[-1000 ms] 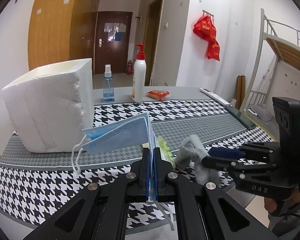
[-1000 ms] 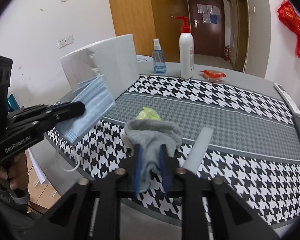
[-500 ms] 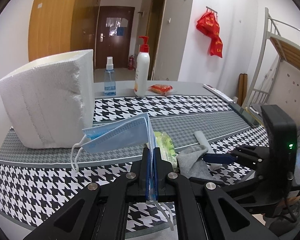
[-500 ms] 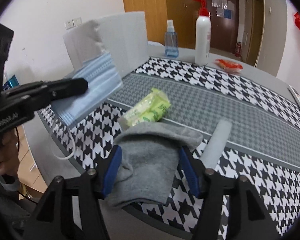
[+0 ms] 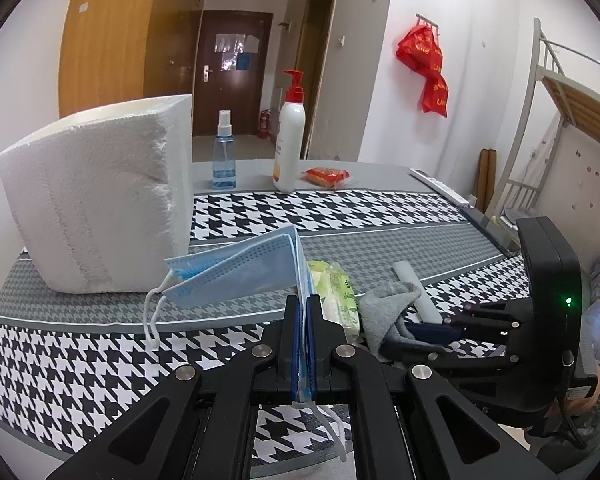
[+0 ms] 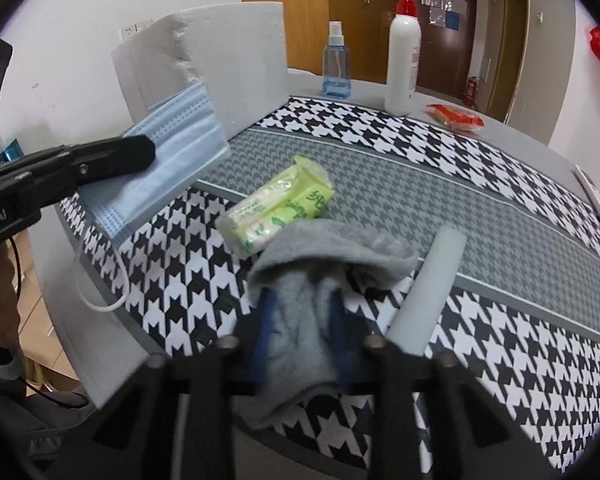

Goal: Organize soft objects
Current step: 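Lift the grey sock with the right tool while the left tool lifts the blue mask, then carry the grey sock and blue mask toward the white foam box with both tools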

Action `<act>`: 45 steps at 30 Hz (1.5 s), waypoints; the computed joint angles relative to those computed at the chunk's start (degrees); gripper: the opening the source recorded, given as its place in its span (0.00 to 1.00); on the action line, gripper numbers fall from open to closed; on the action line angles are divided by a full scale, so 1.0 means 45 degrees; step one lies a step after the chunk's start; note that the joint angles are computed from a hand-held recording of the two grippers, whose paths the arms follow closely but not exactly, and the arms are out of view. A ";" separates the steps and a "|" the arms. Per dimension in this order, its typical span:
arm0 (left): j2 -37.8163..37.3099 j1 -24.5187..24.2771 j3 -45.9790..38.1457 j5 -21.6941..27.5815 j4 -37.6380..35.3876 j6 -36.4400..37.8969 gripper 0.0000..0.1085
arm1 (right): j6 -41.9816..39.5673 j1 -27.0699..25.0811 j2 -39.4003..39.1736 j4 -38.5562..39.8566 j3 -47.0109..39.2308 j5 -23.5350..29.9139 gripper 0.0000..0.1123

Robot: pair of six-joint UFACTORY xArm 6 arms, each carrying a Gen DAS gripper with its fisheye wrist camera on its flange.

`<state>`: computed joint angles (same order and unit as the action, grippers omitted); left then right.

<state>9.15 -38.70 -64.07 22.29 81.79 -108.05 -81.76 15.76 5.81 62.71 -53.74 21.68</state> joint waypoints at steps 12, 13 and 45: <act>-0.1122 -0.0531 0.0682 0.1168 0.0671 -0.0513 0.03 | -0.2445 -0.0315 -0.2079 0.3198 0.0744 0.0747 0.18; -0.1182 -0.0575 0.0700 0.1244 0.0695 -0.0499 0.03 | -0.2520 -0.0306 -0.2175 0.3302 0.0786 0.0756 0.18; -0.3258 -0.1777 0.2076 0.3902 0.0583 -0.0388 0.03 | -0.3796 0.0179 -0.2852 0.4959 0.0414 0.1322 0.18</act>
